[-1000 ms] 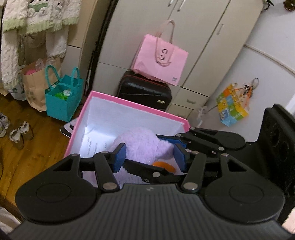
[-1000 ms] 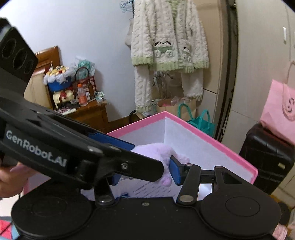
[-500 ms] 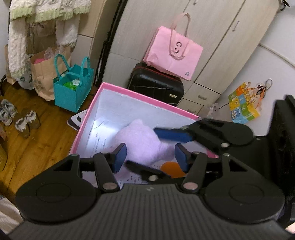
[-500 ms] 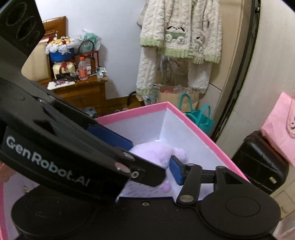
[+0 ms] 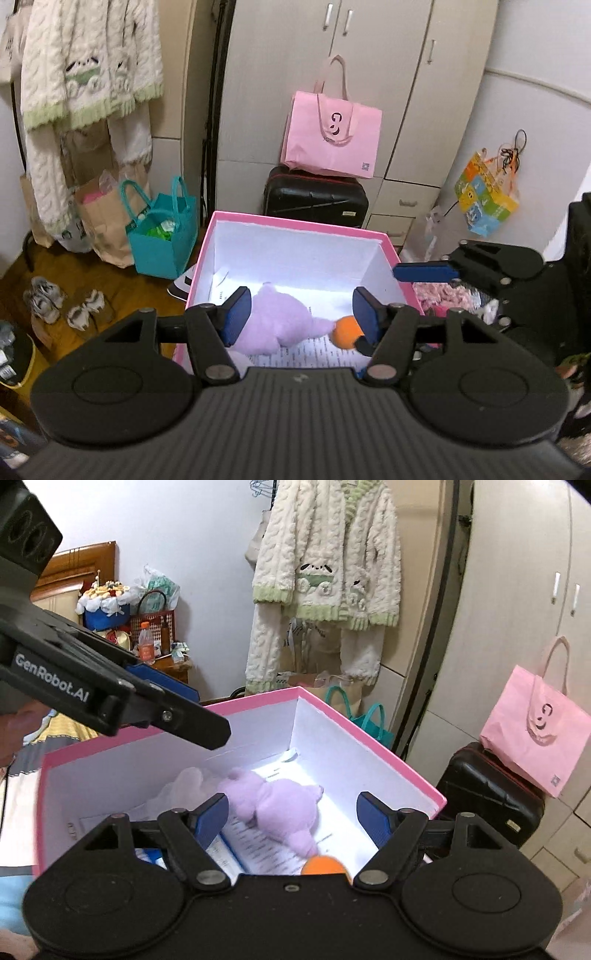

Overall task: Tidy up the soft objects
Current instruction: 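Lower the plush into the box and open both grippers, then lift both grippers out of the box toward the items on the table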

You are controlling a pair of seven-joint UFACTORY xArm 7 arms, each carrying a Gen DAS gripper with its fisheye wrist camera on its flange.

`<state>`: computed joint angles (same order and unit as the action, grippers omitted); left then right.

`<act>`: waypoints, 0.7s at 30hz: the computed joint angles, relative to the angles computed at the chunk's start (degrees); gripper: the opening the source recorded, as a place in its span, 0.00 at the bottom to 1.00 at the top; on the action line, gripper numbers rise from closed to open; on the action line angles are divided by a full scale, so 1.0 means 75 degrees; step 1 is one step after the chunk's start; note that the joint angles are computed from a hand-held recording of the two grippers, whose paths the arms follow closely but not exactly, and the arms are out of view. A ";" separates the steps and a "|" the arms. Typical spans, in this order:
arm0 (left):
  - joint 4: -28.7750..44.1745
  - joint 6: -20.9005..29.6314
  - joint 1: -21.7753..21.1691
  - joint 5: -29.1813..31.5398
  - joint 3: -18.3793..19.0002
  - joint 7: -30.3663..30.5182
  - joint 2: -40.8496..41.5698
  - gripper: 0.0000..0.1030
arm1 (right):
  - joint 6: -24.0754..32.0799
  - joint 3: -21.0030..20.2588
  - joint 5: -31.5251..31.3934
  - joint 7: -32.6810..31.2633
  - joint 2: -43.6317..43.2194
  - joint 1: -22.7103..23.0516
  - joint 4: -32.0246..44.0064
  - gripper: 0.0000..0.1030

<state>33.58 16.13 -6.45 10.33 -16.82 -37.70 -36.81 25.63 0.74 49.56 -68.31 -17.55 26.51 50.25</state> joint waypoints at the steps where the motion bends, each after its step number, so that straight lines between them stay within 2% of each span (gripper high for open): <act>1: -0.0023 0.0095 -0.0048 0.0002 -0.0007 0.0020 -0.0104 0.58 | 0.0075 0.0015 -0.0053 0.0142 -0.0157 -0.0046 -0.0089 0.78; 5: -0.0093 0.0552 -0.0332 -0.0068 0.0006 0.0105 -0.0502 0.59 | 0.0472 -0.0024 -0.0371 0.0859 -0.0769 -0.0155 -0.0384 0.78; 7: -0.0148 0.0794 -0.0778 -0.0302 0.0241 0.0344 -0.0744 0.60 | 0.0631 -0.0049 -0.0592 0.1169 -0.1105 -0.0181 -0.0550 0.78; 9: -0.0296 0.0841 -0.1108 -0.0471 0.0323 0.0551 -0.1107 0.66 | 0.0744 -0.0023 -0.0920 0.1524 -0.1424 -0.0221 -0.0724 0.78; 16: -0.0428 0.1537 -0.1582 -0.0619 -0.0041 0.0861 -0.2105 0.70 | 0.1234 -0.0160 -0.1780 0.2418 -0.2693 -0.0086 -0.1302 0.78; 21: -0.0471 0.2007 -0.1782 -0.0673 -0.0310 0.0896 -0.2578 0.73 | 0.1799 -0.0446 -0.2071 0.2638 -0.3682 0.0123 -0.1727 0.79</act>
